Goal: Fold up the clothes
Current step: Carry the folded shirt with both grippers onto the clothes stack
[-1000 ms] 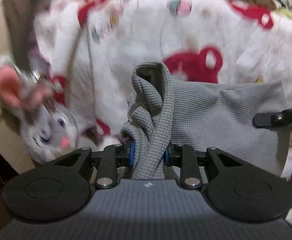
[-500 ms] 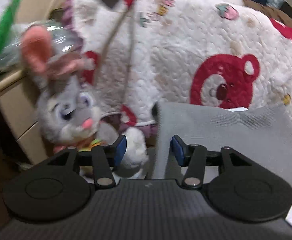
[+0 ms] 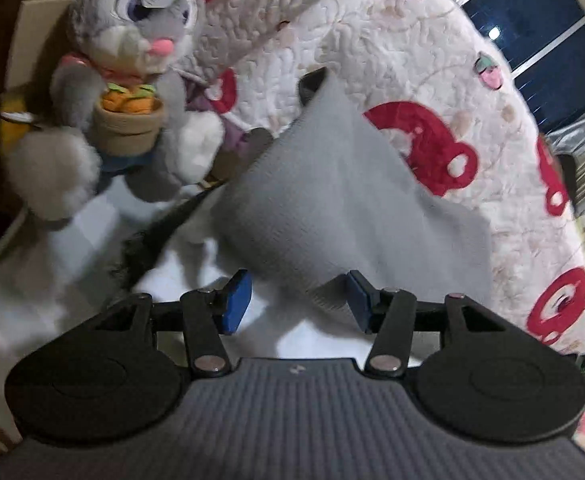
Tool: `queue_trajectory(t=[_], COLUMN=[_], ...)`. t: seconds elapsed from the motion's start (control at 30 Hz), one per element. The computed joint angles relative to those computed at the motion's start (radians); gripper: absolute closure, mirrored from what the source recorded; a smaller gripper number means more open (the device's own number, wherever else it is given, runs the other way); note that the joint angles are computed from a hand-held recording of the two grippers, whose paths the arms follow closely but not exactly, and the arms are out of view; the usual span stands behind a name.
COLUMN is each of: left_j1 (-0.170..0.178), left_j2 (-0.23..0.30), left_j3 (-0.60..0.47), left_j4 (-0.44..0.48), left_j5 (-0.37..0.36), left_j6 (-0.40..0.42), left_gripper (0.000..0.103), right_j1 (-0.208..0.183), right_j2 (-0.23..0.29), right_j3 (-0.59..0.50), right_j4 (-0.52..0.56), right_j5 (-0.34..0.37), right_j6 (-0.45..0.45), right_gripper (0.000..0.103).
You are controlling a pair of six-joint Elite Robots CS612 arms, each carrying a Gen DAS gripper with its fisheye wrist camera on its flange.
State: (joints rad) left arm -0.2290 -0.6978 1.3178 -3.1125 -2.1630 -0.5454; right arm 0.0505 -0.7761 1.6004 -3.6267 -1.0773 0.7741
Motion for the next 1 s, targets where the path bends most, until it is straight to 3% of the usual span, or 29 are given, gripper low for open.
queue_trajectory(t=[0.23,0.3,0.33,0.37,0.43,0.47,0.53,0.57,0.63,0.7,0.77,0.8,0.87,1.0], left_j1=[-0.03,-0.048,-0.054,-0.061,-0.073,-0.08,-0.093,-0.099,-0.111,-0.112,-0.11,-0.113,-0.118,-0.122], left_j2=[0.017,0.006,0.006,0.008,0.014,0.01,0.003,-0.001,-0.011,-0.03,-0.043,-0.044,-0.037,-0.028], left_j3=[-0.021,0.012,0.025,0.031,0.041,0.04,0.034,0.029,0.027,0.026,0.007,-0.003,-0.004,0.032], left_j4=[-0.046,-0.106,-0.149,-0.186,-0.259,-0.27,-0.287,-0.296,-0.333,-0.319,-0.154,-0.063,-0.003,-0.173], left_j5=[0.126,0.268,0.313,0.351,0.425,0.447,0.483,0.499,0.535,0.546,0.555,0.592,0.687,0.795], left_j6=[-0.051,-0.094,-0.096,-0.079,-0.037,0.022,0.153,0.219,0.324,0.299,0.336,0.35,0.349,0.359], left_gripper=[0.043,0.034,0.034,0.035,0.043,0.058,0.076,0.079,0.08,0.078,0.063,0.062,0.062,0.057], right_j1=[0.007,0.014,0.016,0.015,0.009,0.005,-0.004,-0.013,-0.033,-0.046,-0.049,-0.047,-0.047,-0.045], right_j2=[-0.036,-0.044,-0.044,-0.042,-0.033,-0.028,-0.016,-0.007,0.019,0.047,0.055,0.054,0.059,0.059], right_j3=[0.013,0.017,0.017,0.018,0.014,0.009,-0.004,-0.01,-0.027,-0.042,-0.042,-0.038,-0.038,-0.043], right_j4=[0.084,0.092,0.084,0.07,0.03,0.021,0.011,0.001,-0.049,-0.105,-0.091,-0.069,-0.073,-0.074], right_j5=[-0.047,-0.07,-0.07,-0.06,-0.019,0.007,0.053,0.087,0.168,0.219,0.227,0.22,0.227,0.22], right_j6=[-0.197,-0.261,-0.273,-0.274,-0.239,-0.223,-0.183,-0.144,-0.023,0.076,0.084,0.063,0.067,0.058], right_gripper=[0.069,0.071,0.08,0.082,0.083,0.083,0.083,0.083,0.083,0.083,0.083,0.083,0.083,0.078])
